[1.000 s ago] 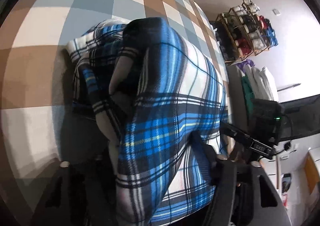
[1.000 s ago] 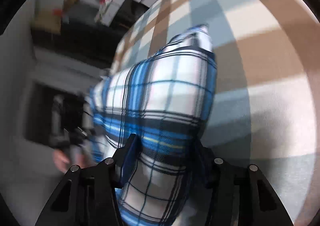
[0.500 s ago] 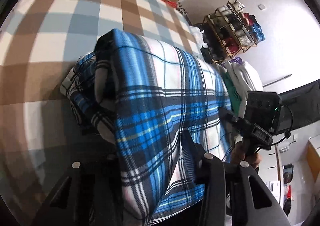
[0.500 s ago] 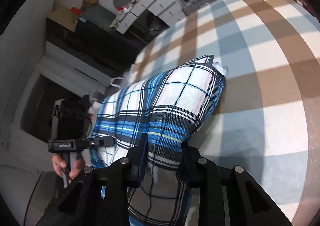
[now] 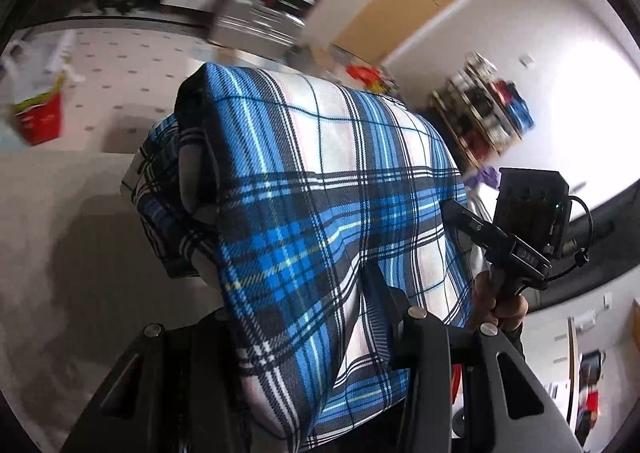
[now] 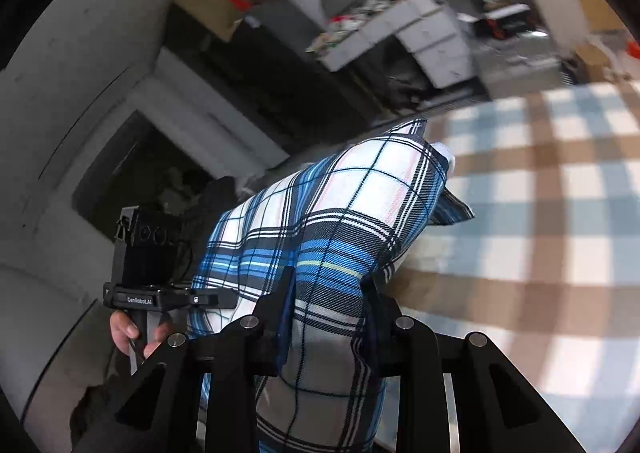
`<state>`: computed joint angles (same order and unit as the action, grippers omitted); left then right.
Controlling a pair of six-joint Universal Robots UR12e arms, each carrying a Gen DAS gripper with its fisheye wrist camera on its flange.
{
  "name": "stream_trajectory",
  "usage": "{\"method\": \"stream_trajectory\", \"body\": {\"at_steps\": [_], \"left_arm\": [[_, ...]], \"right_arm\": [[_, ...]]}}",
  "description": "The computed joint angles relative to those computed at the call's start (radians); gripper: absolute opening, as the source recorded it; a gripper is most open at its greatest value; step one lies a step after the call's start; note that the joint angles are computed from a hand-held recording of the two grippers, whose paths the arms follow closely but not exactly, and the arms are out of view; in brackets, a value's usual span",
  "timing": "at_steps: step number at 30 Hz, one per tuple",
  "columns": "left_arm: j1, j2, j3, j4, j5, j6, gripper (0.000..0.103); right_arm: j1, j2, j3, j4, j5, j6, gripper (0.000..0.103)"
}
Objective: Fold large clothes
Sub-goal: 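Grasp the bundle edges with both tools and lift it off the bed, then carry the plaid bundle with both tools onto the grey cabinet top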
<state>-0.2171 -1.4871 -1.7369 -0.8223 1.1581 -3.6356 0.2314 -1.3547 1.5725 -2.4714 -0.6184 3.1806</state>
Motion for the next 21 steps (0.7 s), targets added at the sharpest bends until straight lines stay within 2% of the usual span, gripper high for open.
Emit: {"method": "stream_trajectory", "body": {"at_steps": [3,6,7,8,9,11,12,14,15,16,17,20,21], "left_arm": [[0.038,0.076,-0.035,-0.088,0.084,0.012,0.037],[0.08,0.133,-0.081,-0.129,0.15,0.012,0.037],[0.09,0.143,-0.095,-0.13,0.161,0.008,0.037],[0.121,0.164,-0.134,-0.113,0.176,0.006,0.037],[0.135,0.171,-0.162,-0.087,0.19,-0.017,0.037],[0.181,0.183,-0.233,-0.023,0.176,-0.062,0.038],[0.22,0.187,-0.287,0.003,0.158,-0.114,0.038],[0.247,0.184,-0.322,-0.038,0.166,-0.169,0.038],[0.271,0.192,-0.355,-0.029,0.136,-0.174,0.038],[0.293,0.214,-0.39,0.021,0.091,-0.188,0.038],[0.298,0.228,-0.406,0.054,0.089,-0.204,0.04],[0.276,0.289,-0.415,0.074,0.217,-0.19,0.04],[0.253,0.305,-0.41,0.073,0.294,-0.199,0.04]], "right_arm": [[0.069,0.047,-0.064,0.015,0.012,-0.003,0.029],[0.133,0.086,-0.103,0.026,0.014,-0.022,0.031],[0.152,0.102,-0.11,0.013,0.022,-0.02,0.032],[0.173,0.121,-0.117,0.003,0.028,-0.014,0.033],[0.192,0.14,-0.126,0.023,0.019,-0.029,0.034],[0.243,0.176,-0.154,0.119,-0.056,-0.099,0.036],[0.271,0.194,-0.174,0.198,-0.122,-0.158,0.036],[0.313,0.213,-0.204,0.306,-0.274,-0.23,0.036],[0.329,0.213,-0.201,0.334,-0.348,-0.266,0.037],[0.334,0.203,-0.184,0.321,-0.379,-0.3,0.037],[0.334,0.19,-0.169,0.307,-0.395,-0.337,0.037],[0.327,0.153,-0.146,0.262,-0.446,-0.429,0.037],[0.323,0.143,-0.139,0.215,-0.476,-0.439,0.039]]}}
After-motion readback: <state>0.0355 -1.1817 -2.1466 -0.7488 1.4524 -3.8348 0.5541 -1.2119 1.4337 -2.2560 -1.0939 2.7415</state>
